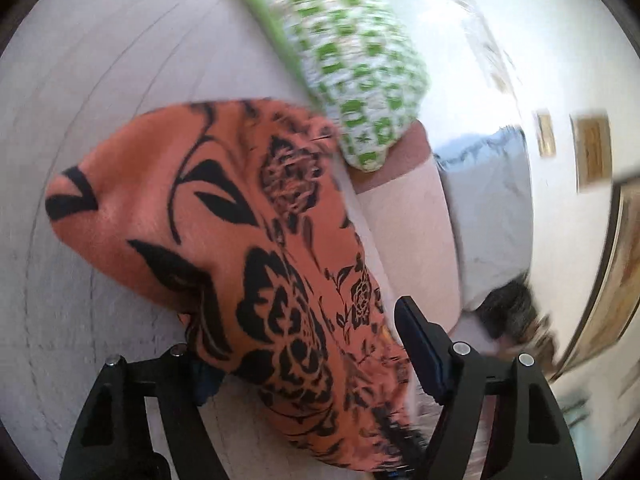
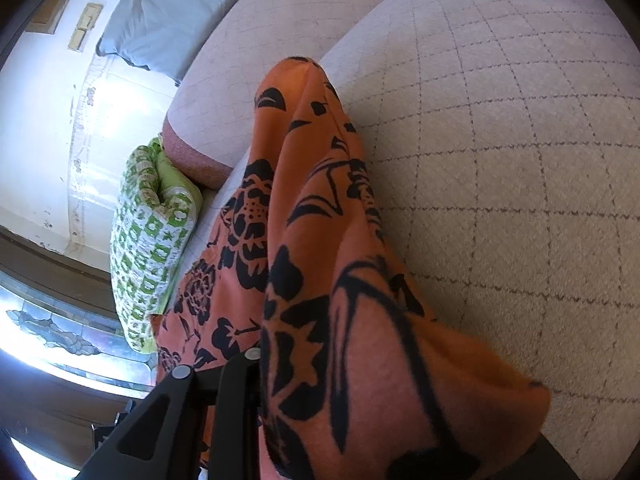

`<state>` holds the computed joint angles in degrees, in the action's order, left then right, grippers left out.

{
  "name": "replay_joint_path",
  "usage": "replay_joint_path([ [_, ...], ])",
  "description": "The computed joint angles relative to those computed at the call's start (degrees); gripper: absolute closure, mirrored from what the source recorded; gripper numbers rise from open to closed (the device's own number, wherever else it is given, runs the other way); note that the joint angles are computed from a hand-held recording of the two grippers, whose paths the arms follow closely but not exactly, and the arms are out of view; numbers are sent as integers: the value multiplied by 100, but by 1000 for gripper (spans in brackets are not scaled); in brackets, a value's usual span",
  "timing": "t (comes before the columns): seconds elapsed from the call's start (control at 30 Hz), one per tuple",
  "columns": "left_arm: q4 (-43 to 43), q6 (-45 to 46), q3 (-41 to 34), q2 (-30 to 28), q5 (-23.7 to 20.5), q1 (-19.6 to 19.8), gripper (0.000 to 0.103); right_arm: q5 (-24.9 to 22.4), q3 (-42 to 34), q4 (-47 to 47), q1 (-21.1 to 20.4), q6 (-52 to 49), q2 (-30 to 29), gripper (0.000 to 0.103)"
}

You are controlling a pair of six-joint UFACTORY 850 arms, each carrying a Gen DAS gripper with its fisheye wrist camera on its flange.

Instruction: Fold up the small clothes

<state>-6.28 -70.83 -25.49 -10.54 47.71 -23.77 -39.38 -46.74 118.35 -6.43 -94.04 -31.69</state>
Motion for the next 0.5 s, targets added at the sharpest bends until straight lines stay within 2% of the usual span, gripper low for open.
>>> replay_joint_path([
  [0.07, -431, 722, -66, 94, -282, -189, 26, -43, 12, 13, -12, -21, -2, 75],
  [0.13, -418, 958, -223, 9, -628, -168, 26, -202, -9, -91, -64, 191, -71, 73],
  [0.17, -194, 731, -197, -3, -691, -75, 26, -291, -32, -170, -103, 406, -127, 72],
  [0.23, 404, -182, -193, -261, -455, 129, 26, -351, -35, -178, -122, 456, -146, 70],
  [0.27, 540, -450, -182, -350, -360, 204, 32, -321, -14, -123, -94, 316, -120, 70],
  [0.3, 544, -479, -189, -371, -485, 241, 43, -167, 7, -41, -28, 61, -63, 70],
  [0.33, 477, -305, -219, -364, -709, 242, 69, -4, 13, 15, 31, -131, -21, 73],
  [0.37, 453, -107, -269, -381, -918, 247, 72, 273, 62, 261, 141, -547, 88, 76],
  [0.4, 413, -49, -284, -398, -929, 225, 75, 385, 108, 463, 206, -846, 162, 78],
  [0.5, -117, 718, -265, -267, -1041, 51, 83, 544, 272, 1062, 333, -1624, 386, 83],
])
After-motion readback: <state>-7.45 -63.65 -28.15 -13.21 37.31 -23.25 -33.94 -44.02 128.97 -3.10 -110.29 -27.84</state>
